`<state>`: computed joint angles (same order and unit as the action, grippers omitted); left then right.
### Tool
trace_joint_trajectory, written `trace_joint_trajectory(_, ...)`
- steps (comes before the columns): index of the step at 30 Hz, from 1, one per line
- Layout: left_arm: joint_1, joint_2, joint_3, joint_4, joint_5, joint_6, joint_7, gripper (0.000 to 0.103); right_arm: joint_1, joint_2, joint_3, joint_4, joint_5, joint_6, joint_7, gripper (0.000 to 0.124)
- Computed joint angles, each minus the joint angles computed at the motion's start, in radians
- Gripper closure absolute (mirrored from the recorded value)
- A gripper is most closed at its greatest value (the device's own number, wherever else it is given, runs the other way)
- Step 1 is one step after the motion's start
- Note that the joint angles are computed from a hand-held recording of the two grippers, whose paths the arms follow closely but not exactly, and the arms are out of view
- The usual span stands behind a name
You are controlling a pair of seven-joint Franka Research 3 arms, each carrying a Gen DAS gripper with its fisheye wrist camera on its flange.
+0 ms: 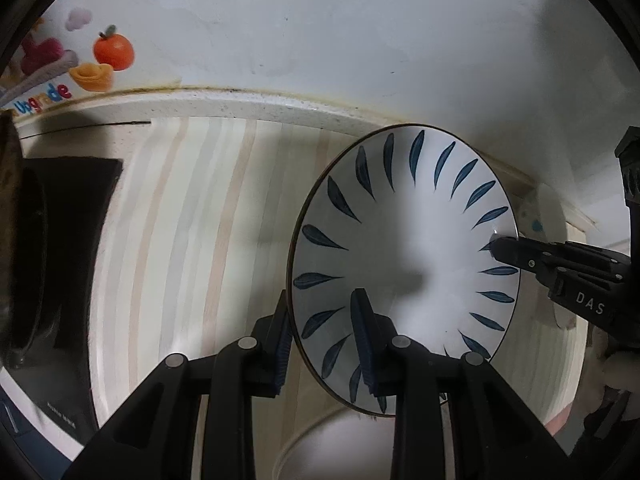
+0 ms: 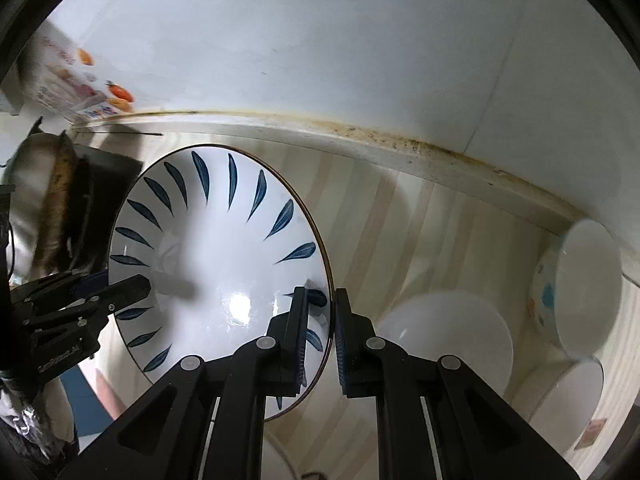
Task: Organize plates and bowls
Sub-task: 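Carry the blue-leaf plate onto the pink-rose plate and release it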
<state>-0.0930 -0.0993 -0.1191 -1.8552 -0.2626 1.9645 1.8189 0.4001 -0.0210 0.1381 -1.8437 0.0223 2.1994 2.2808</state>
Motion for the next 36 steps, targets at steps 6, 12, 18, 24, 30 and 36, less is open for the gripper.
trace_joint_trajectory(6, -0.004, -0.138, 0.027, -0.117, -0.013, -0.026, 0.053, 0.077, 0.027, -0.1, 0.039, -0.048, -0.019, -0.025, 0.077, 0.11)
trace_joint_trajectory(12, -0.02, -0.274, 0.069, -0.249, -0.021, -0.069, 0.103, 0.077, 0.053, -0.194, 0.093, -0.133, -0.005, -0.034, 0.174, 0.11)
trace_joint_trajectory(18, -0.037, -0.392, 0.095, -0.355, -0.003, -0.115, 0.13, 0.077, 0.084, -0.271, 0.141, -0.231, 0.022, -0.021, 0.263, 0.11)
trace_joint_trajectory(24, -0.051, -0.45, 0.1, -0.438, 0.026, -0.121, 0.133, 0.077, 0.116, -0.326, 0.171, -0.337, 0.076, 0.015, 0.329, 0.11)
trace_joint_trajectory(30, -0.053, -0.442, 0.101, -0.477, 0.048, -0.103, 0.122, 0.077, 0.152, -0.309, 0.177, -0.403, 0.143, 0.072, 0.348, 0.11)
trace_joint_trajectory(36, -0.056, -0.426, 0.093, -0.496, 0.076, -0.071, 0.119, 0.077, 0.172, -0.277, 0.173, -0.416, 0.163, 0.098, 0.346, 0.11)
